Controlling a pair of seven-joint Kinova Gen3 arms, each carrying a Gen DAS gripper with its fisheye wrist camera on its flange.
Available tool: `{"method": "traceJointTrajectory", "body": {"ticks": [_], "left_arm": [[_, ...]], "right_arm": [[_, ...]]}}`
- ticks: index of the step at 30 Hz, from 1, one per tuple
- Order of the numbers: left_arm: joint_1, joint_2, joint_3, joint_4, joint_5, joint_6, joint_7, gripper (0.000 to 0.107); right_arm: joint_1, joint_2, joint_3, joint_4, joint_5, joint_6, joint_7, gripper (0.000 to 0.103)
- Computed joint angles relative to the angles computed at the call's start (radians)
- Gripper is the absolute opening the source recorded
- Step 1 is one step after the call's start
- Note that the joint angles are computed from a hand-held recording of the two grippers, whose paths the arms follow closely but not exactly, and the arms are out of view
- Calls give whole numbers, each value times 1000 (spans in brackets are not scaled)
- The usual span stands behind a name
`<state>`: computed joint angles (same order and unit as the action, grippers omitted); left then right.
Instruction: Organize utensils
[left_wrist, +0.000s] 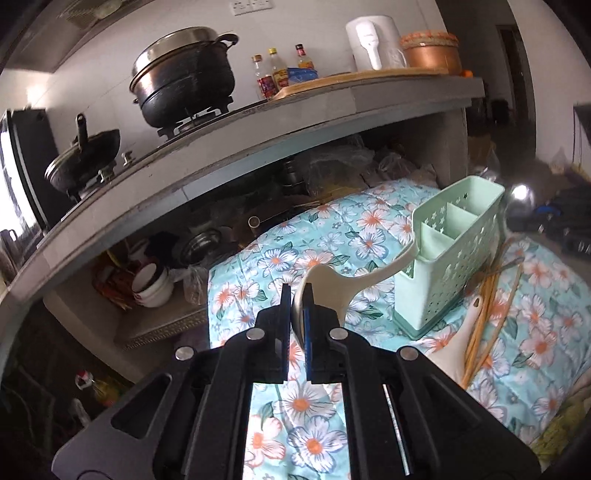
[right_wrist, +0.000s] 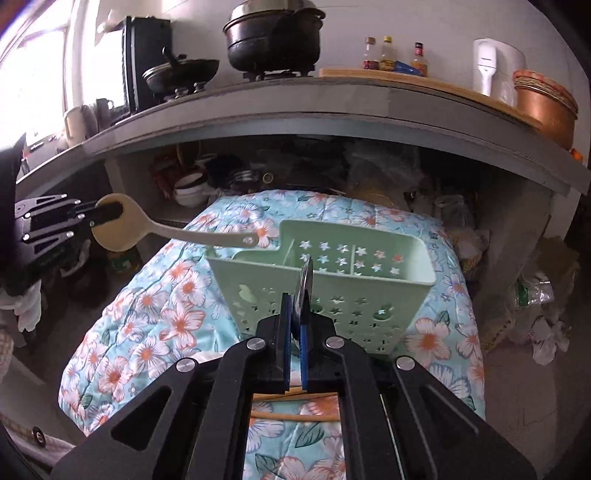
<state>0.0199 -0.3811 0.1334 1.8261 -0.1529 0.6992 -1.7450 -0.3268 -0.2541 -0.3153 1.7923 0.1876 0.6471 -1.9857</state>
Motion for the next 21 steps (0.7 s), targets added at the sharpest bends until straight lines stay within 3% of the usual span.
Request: {"method": "traceJointTrajectory", "body": {"ticks": [2,7,14,21], "left_arm": [[-24,29,58,-32,-63,28,-1,5],[-4,105,125,-132,-183,134,-43,5],[103,244,122,-304,-254,288,-128,5],[186,353,60,-423,-193,368,-154,6]], "right_arm": [[-17,-29,52,14,-51,-18,34,4],[-18,-85,134,40,-151,-77,117,4],[-5,-148,194,52,-240,-148,208,4],[-149,-153,394,22,-420,-172,375,4]]}}
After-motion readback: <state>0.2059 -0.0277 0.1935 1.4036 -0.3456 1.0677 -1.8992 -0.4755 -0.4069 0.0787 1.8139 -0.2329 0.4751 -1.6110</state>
